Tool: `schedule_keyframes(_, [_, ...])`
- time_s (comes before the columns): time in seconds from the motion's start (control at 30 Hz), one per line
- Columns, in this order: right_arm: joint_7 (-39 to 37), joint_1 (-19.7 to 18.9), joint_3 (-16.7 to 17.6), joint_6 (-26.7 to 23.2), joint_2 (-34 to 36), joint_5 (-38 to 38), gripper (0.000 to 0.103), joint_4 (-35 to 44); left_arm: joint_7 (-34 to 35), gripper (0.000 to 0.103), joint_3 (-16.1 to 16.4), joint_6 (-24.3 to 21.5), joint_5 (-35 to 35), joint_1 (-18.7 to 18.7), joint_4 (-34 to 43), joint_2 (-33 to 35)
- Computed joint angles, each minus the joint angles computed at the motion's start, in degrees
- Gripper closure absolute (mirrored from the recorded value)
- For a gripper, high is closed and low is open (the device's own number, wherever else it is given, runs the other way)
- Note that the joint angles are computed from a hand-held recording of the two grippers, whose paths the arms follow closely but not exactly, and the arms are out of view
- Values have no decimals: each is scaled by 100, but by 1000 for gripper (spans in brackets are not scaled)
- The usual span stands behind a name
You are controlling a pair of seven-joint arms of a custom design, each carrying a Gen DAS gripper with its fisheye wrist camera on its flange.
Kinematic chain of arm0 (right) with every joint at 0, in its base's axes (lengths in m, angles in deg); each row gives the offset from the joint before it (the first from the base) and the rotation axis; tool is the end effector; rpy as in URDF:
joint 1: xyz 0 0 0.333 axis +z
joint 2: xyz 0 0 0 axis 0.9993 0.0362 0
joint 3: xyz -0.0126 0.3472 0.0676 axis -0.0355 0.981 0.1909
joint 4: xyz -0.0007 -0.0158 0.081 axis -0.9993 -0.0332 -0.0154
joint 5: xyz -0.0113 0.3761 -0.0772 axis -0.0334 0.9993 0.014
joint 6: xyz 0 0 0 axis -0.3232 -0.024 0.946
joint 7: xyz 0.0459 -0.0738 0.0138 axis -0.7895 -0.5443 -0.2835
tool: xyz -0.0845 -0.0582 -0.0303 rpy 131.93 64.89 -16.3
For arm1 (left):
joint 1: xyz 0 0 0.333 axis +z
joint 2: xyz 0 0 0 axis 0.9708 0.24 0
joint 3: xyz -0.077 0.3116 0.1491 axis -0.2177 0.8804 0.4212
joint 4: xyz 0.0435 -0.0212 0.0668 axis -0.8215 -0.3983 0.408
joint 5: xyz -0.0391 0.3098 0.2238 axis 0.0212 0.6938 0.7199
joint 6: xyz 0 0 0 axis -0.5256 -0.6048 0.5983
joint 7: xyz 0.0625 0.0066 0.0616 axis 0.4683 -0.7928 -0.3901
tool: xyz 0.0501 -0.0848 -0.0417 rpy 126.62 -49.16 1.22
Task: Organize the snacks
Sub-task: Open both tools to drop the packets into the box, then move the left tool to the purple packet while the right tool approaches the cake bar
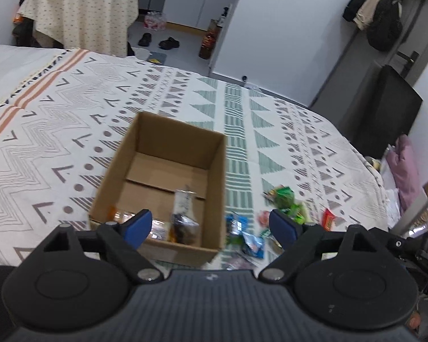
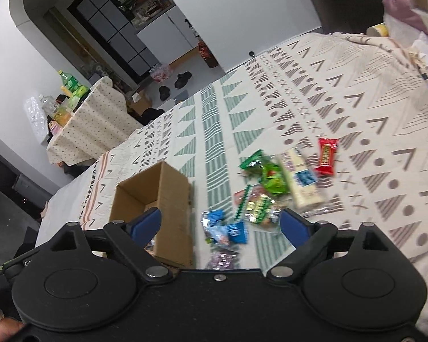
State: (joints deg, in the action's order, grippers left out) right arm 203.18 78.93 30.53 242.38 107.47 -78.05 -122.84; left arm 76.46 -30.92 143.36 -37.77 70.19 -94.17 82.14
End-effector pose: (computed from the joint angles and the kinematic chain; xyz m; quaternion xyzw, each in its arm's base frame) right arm 0.6452 0.2021 0.3844 -0.5570 0.7259 -0.0461 0.4009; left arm 0.6329 -0.0879 0.4143 -0.7262 0.5842 -0.3234 0.1640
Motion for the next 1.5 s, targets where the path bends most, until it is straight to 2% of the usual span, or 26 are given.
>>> schedule_keyframes(0.1, [-55, -285, 165, 59, -88, -12, 11, -185, -91, 15, 118, -40, 152, -208, -20, -25])
schedule_keyframes(0.27, [-106, -638, 338, 93, -194, -91, 11, -417, -87, 15, 12, -23, 199, -265, -41, -11])
schedule_keyframes(0.37, [-141, -894, 504, 148, -208, -166, 8, -529, -296, 15, 272, -61, 408, -566, -46, 9])
schedule_keyframes(0.47, [-195, -1247, 782, 167, -166, -294, 4, -622, -368, 15, 268, -141, 504, -624, -9, 37])
schedule_keyframes(0.57, [-240, -1460, 910, 209, -136, -443, 0, -694, -598, 15, 453, -163, 711, -848, 20, 75])
schedule_keyframes(0.63, [-243, -1523, 899, 307, -131, -562, 0, -752, -789, 15, 627, -209, 898, -1041, 50, 111])
schedule_keyframes(0.7, [-170, -1410, 679, 458, -167, -702, 0, -815, -1160, 14, 1006, -302, 1247, -1400, 95, 162])
schedule_keyframes(0.77, [-42, -1333, 513, 580, -143, -824, 0, -867, -1274, 13, 979, -287, 1388, -1383, 98, 207])
schedule_keyframes(0.8, [47, -1383, 541, 616, -88, -877, 0, -882, -1313, 13, 946, -300, 1418, -1359, 103, 229])
schedule_keyframes(0.9, [286, -1776, 906, 675, 180, -1129, 0, -876, -1461, 11, 962, -379, 1540, -1387, 142, 306])
schedule_keyframes(1.0, [496, -1387, 416, 837, 75, -1197, 0, -916, -1648, 11, 1018, -401, 1699, -1446, 162, 369])
schedule_keyframes(1.1, [708, -1731, 710, 821, 304, -1510, 0, -852, -1859, 11, 1202, -297, 1873, -1624, 149, 432])
schedule_keyframes(1.17, [805, -1817, 771, 784, 416, -1706, 0, -784, -2026, 12, 1365, -288, 1976, -1785, 179, 507])
schedule_keyframes(1.3, [900, -2051, 1018, 675, 735, -2065, 0, -602, -2515, 12, 1879, -166, 2227, -2255, 231, 700])
schedule_keyframes(1.4, [791, -2140, 1152, 528, 908, -2148, 0, -480, -2699, 12, 2094, -199, 2264, -2457, 340, 880])
schedule_keyframes(1.5, [635, -2205, 1265, 429, 1042, -2065, 0, -398, -2866, 13, 2147, -272, 2222, -2507, 452, 1042])
